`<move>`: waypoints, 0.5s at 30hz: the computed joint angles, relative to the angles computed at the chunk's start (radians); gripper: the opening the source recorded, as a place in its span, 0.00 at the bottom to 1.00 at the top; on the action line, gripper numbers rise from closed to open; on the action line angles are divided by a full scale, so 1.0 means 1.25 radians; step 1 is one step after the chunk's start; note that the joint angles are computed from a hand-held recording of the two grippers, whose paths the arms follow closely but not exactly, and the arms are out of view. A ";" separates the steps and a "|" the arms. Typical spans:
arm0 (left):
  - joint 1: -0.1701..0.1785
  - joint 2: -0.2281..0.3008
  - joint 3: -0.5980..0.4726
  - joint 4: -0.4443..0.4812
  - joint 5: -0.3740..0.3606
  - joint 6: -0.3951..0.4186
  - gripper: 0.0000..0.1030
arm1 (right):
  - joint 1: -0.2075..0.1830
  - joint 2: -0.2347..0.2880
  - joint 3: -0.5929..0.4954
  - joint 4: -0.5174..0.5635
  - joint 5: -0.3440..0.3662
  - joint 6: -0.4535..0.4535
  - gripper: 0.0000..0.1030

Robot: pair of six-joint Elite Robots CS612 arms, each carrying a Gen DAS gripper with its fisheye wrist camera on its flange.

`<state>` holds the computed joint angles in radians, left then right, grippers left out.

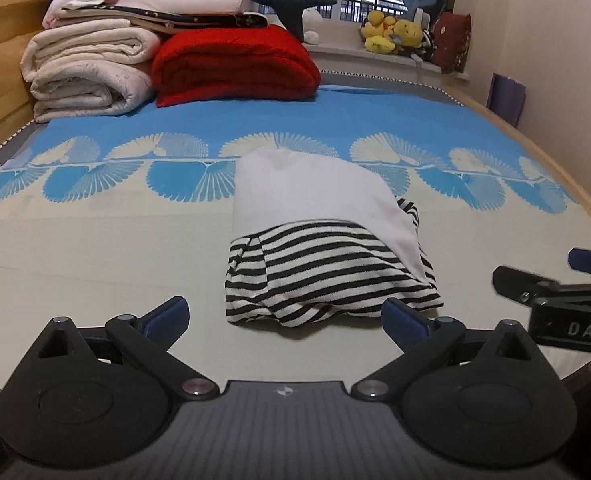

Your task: Fold small clothes

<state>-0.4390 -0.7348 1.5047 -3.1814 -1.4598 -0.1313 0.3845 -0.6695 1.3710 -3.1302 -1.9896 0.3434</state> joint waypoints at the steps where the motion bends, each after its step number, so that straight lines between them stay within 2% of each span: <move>1: 0.001 0.001 0.000 -0.004 -0.006 0.001 1.00 | 0.000 0.000 -0.003 0.005 0.004 0.004 0.99; 5: 0.006 0.010 -0.006 0.002 -0.025 -0.002 0.99 | 0.001 0.006 -0.016 0.016 0.016 0.020 0.99; 7: 0.007 0.013 -0.016 0.033 -0.027 -0.020 0.99 | 0.002 0.010 -0.024 0.024 0.021 0.022 0.99; 12: 0.008 0.019 -0.029 0.046 -0.040 -0.048 0.99 | 0.000 0.016 -0.036 0.057 0.022 0.041 0.99; 15: 0.007 0.021 -0.031 0.048 -0.045 -0.039 0.99 | -0.001 0.017 -0.037 0.060 0.020 0.051 0.99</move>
<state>-0.4308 -0.7089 1.4660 -3.1219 -1.5166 -0.1804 0.3832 -0.6484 1.3253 -3.0551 -1.9652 0.4072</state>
